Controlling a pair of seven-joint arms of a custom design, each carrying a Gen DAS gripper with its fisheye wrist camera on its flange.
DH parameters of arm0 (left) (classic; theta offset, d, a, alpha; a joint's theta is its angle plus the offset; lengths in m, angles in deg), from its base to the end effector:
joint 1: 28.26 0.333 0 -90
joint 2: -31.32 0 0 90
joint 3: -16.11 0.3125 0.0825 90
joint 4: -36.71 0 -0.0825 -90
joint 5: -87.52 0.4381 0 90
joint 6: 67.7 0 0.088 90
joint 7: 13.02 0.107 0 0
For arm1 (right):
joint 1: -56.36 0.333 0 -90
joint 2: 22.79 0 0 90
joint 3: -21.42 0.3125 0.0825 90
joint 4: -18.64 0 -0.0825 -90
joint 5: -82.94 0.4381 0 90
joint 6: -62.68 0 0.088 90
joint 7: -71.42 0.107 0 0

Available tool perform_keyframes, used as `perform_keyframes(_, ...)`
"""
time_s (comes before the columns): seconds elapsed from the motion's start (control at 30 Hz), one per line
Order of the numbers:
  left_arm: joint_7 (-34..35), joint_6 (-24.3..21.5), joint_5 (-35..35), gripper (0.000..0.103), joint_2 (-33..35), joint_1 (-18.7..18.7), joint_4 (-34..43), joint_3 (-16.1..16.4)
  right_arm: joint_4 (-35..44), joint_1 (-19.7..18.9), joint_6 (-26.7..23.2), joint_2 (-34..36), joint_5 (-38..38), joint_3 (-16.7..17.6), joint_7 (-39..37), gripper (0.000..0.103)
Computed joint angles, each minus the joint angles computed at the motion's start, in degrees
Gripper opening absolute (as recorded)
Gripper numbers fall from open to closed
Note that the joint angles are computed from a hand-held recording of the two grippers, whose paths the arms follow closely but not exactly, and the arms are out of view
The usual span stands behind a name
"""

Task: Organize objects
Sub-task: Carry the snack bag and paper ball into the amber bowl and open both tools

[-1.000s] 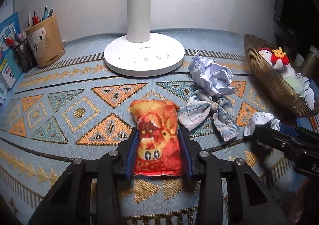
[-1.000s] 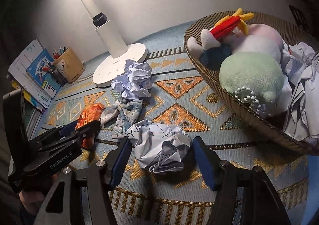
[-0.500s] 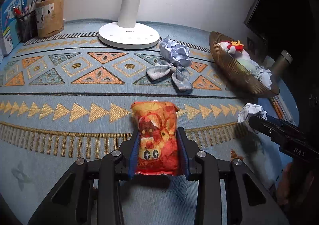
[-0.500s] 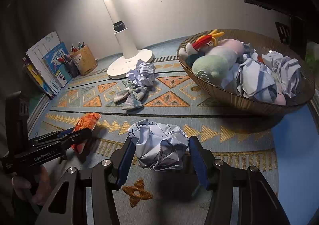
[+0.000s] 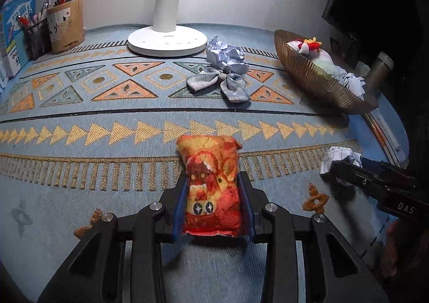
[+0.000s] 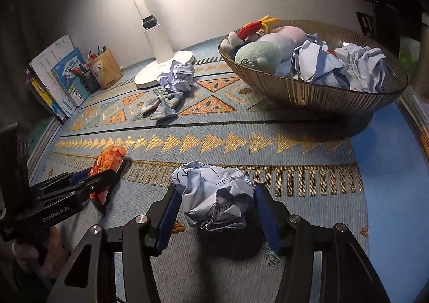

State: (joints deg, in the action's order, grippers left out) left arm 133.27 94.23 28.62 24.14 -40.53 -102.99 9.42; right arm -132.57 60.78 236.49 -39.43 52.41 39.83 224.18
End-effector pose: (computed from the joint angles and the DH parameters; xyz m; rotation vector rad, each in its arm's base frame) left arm 0.5193 -0.1324 0.3503 -1.5421 2.3381 -0.9901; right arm 0.4370 0.2222 0.3621 -1.6111 1.9043 -0.4452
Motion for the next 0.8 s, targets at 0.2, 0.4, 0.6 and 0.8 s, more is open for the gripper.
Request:
perform_keyframes(0.2,0.64,0.40,-0.38,0.032,-0.02,-0.09,-0.17,-0.12,-1.27,2.35,0.82,-0.47,2.85,-2.53,-1.21,0.070)
perform_keyframes(0.4,-1.63,0.42,1.63,0.032,-0.54,-0.46,-0.02,-0.35,-0.49,2.96,-0.14,-0.15,4.31,-2.44,-4.24,0.048)
perform_keyframes(0.6,6.33,-4.91,-5.02,0.032,-2.17,-2.89,5.62,0.36,-3.66,-3.15,2.74,-11.01,3.71,1.42,-3.70,0.046)
perform_keyframes(0.8,12.06,-5.71,-9.39,0.032,3.48,-4.67,17.08,-3.20,-3.29,-21.77,2.14,-22.34,3.96,12.83,2.01,0.047)
